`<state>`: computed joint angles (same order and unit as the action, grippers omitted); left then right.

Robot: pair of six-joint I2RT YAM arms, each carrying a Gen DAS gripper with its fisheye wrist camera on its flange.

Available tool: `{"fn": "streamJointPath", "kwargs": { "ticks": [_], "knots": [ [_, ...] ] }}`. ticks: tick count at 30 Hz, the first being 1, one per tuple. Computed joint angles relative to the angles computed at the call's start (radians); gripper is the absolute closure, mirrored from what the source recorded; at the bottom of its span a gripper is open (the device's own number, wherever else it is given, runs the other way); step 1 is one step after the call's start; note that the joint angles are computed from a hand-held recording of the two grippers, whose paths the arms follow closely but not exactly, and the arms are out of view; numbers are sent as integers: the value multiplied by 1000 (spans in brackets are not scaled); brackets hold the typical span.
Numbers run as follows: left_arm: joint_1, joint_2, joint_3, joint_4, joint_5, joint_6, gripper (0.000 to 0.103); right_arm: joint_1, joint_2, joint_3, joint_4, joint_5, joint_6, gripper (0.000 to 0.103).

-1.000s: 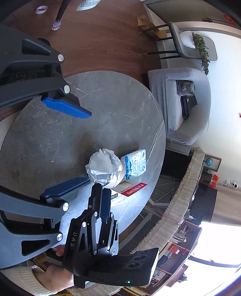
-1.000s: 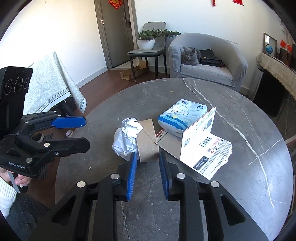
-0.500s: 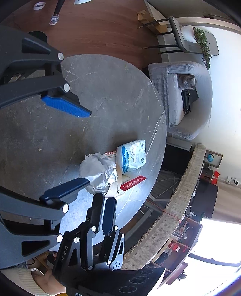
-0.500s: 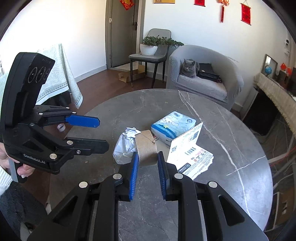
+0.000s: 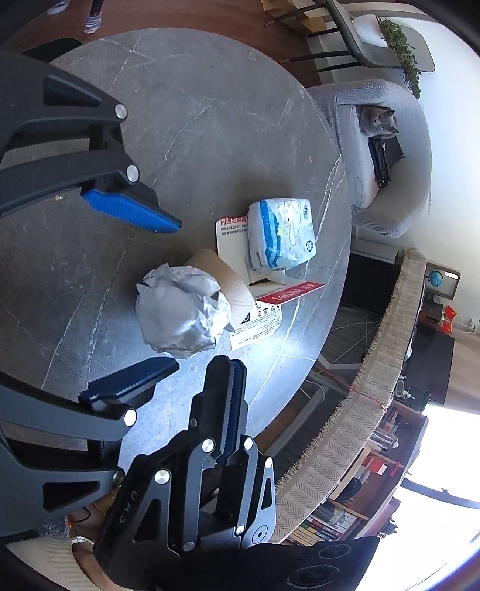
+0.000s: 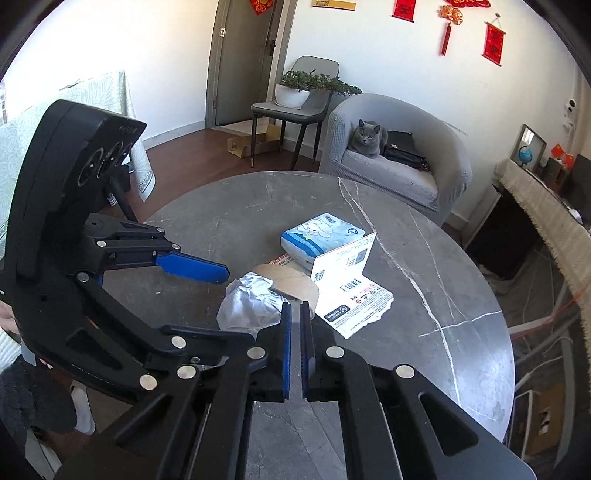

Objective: Collect trash

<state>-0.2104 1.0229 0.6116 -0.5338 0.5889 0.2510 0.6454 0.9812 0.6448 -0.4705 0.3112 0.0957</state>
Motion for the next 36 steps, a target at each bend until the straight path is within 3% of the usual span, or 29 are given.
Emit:
{"fn": "streamJointPath", "kwargs": {
  "ticks": [9, 16, 19, 23, 25, 27, 28, 36],
  "knots": [
    [-50, 12, 6, 37, -13, -70, 32, -62, -48, -51, -7, -73, 9, 100],
    [-101, 14, 13, 22, -55, -78, 63, -85, -67, -57, -19, -73, 21, 100],
    [-87, 8, 13, 1, -47, -53, 64, -97, -73, -55, -13, -92, 25, 99],
    [-42, 2, 22, -48, -23, 10, 64, -90, -56, -51, 8, -92, 47, 99],
    [-3, 10, 35, -88, 13, 60, 64, -102, -47, -50, 25, -117, 56, 94],
    [37, 25, 55, -134, 46, 113, 64, -121, -43, -52, 49, -157, 66, 66],
    [55, 34, 64, -156, 57, 141, 64, -129, -40, -53, 59, -177, 71, 63],
    [241, 90, 123, -326, 125, 389, 64, -179, -16, -61, 113, -332, 112, 62]
  ]
}}
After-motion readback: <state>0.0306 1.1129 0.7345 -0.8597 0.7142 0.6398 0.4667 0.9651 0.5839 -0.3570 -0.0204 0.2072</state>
